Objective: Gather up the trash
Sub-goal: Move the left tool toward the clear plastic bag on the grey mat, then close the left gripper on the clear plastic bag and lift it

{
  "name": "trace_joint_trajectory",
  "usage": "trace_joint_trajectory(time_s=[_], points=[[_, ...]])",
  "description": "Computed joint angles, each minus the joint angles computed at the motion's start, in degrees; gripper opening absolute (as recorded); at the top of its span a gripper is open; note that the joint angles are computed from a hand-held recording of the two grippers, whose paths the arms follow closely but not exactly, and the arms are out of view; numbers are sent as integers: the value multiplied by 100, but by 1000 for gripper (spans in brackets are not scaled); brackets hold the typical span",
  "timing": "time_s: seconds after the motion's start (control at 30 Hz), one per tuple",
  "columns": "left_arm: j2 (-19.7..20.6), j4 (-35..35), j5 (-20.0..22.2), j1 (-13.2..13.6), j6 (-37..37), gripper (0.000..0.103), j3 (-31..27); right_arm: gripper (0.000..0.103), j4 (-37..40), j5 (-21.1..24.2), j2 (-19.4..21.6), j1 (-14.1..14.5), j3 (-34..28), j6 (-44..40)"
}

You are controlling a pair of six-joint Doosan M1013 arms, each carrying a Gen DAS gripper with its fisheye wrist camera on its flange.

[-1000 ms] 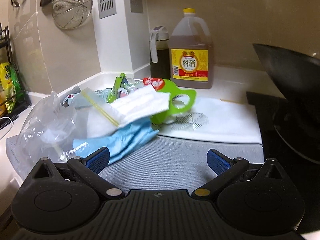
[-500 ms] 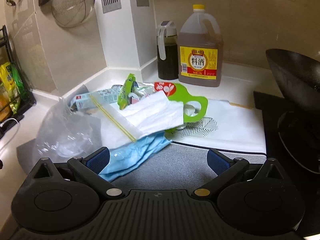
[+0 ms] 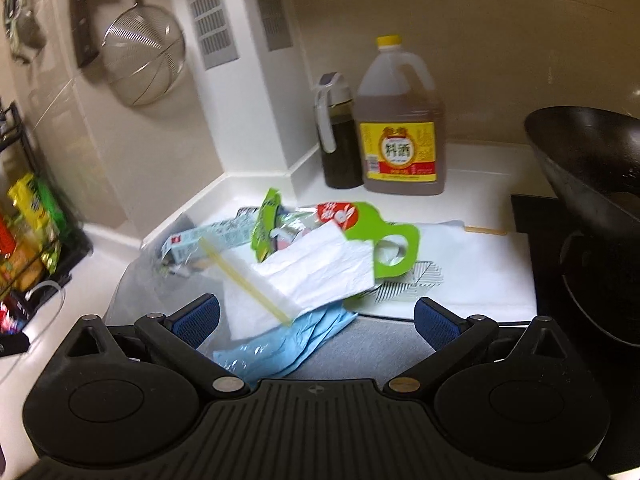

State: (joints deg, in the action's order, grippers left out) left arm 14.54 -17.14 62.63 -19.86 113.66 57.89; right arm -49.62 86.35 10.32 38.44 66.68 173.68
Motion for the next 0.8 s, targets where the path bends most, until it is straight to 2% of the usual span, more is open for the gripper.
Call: trace_joint_trajectory(time_s=[0.2,0.3,0.5,0.7,0.73,0.8], points=[[152,-816,317,-123,556,103,-118,103,-20,-66,8,-54,-28,277],[301,-1093,611,-165,678,103,-281,103,-32,-186,28,-71,-66,234],[644,-1020,895,-349,635,103,-637,103,177,-468,14,-162,-86,197],[1077,-766,1456,-440,206,103,-1207,103,213,-586,64,-214,-143,181],[1083,-768,1407,-426,141,98,-1203,103,241,-613,75,-220,-155,135],[1128,-786,1433,-388,-35,66,-1279,103,288,-648,101,-229,-186,15]])
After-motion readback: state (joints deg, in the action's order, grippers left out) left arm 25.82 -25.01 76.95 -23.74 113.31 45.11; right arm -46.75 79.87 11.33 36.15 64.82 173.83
